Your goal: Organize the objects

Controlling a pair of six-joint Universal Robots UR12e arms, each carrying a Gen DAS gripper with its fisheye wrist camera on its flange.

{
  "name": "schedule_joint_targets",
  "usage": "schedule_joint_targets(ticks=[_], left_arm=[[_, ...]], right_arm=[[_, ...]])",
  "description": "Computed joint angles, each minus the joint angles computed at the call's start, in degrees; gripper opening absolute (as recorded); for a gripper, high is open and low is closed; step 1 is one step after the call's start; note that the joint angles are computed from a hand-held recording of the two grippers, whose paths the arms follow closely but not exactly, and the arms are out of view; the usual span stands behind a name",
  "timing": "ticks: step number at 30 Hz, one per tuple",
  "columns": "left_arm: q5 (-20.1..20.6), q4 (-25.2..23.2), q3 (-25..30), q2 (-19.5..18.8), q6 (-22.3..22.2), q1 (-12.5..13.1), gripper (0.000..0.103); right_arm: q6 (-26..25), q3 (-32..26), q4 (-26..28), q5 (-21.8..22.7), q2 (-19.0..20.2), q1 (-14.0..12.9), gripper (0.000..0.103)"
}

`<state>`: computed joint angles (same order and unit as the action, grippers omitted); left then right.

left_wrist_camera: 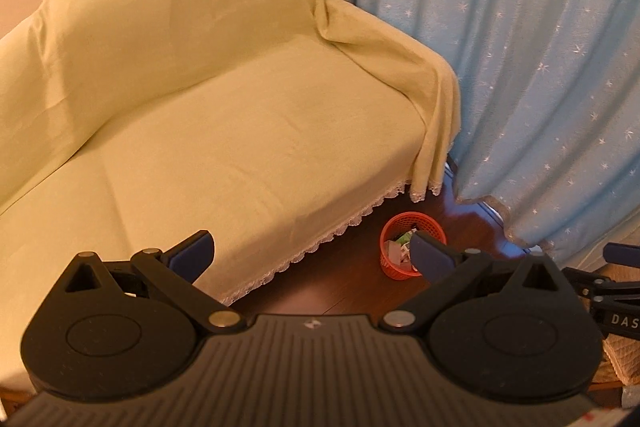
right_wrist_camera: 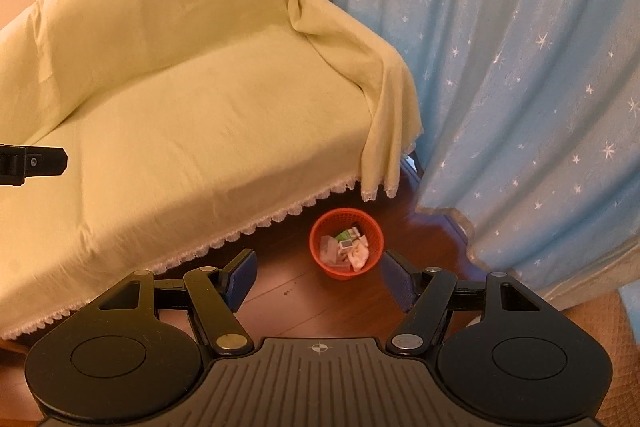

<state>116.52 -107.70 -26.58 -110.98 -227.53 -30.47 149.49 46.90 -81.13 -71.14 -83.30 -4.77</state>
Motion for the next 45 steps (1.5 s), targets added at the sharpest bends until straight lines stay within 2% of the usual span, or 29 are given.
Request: schedule_joint_targets(ticks=[4, 11, 27, 45], left_arm=[[0.0, -3.3, 3.7, -2.0, -1.8, -1.0, 0.102], [-0.5, -4.8, 5.6, -3.3, -1.5, -1.9, 0.102], [-2.7, -5.2, 3.6, -3.0, -0.4, -2.0, 0.102], [-2.1, -6.7, 4.9, -3.7, -0.5, -2.4, 0.102]], right_arm=[[-0.6, 0.9, 0.4, 0.8, -0.7, -0.9, 0.066], [-0.7, 1.5, 1.3, 0.3, -1.1, -1.3, 0.066], [-0.4, 1.3, 3.6, -1.5, -1.0, -1.5, 0.066], [-0.2, 1.6, 3.6, -1.5, -1.3, -1.2, 0.066]])
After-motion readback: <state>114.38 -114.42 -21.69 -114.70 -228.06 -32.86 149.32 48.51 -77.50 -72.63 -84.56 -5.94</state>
